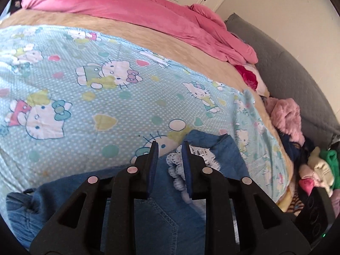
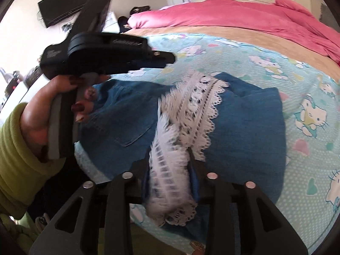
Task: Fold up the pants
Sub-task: 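Lift the lace edge with both grippers and fold it over the jeans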
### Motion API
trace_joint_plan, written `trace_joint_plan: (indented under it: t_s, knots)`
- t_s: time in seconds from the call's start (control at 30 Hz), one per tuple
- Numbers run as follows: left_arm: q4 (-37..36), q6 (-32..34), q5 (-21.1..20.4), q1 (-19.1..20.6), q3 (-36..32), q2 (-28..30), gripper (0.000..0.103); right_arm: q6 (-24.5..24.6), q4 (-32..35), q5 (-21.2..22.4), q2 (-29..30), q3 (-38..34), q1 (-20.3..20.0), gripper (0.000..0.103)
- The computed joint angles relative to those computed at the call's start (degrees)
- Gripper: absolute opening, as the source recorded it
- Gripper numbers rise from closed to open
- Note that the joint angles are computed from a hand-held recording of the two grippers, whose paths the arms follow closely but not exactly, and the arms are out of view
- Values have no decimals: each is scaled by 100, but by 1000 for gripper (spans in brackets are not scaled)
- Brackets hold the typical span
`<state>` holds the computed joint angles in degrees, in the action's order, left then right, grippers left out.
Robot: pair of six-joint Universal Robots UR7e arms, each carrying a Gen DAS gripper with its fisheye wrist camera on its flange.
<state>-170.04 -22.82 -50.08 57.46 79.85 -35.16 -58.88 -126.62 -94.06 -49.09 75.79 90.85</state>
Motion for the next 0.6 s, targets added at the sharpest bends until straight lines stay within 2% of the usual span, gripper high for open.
trace_joint_plan:
  t_s: [0.03, 0.1, 0.13, 0.2, 0.3, 0.37, 0.5, 0.6]
  knots:
    - [-5, -33, -114, 23, -13, 6, 14, -12, 138, 79, -18, -28, -13, 36]
    - [67, -90, -224, 58, -55, 43, 15, -58, 227, 220, -86, 1, -23, 48]
    - [137, -125, -275, 76, -90, 66, 14, -111, 174, 287, -177, 102, -25, 51]
    - [225, -220, -384, 119, -126, 106, 15, -180, 136, 364, -240, 124, -37, 52]
    - [288, -404, -644, 209, -171, 140, 23, -169, -50, 457, -224, -14, -83, 55]
    - [307, -458, -777, 259, -199, 165, 24, 5, -363, 344, -77, -245, -112, 56]
    - [359, -434, -899, 294, -304, 235, 24, 511, -631, -113, 522, -1151, -139, 57]
    - [472, -555, -1068, 359, -444, 299, 29, 886, -372, -381, 1199, -2267, -127, 57]
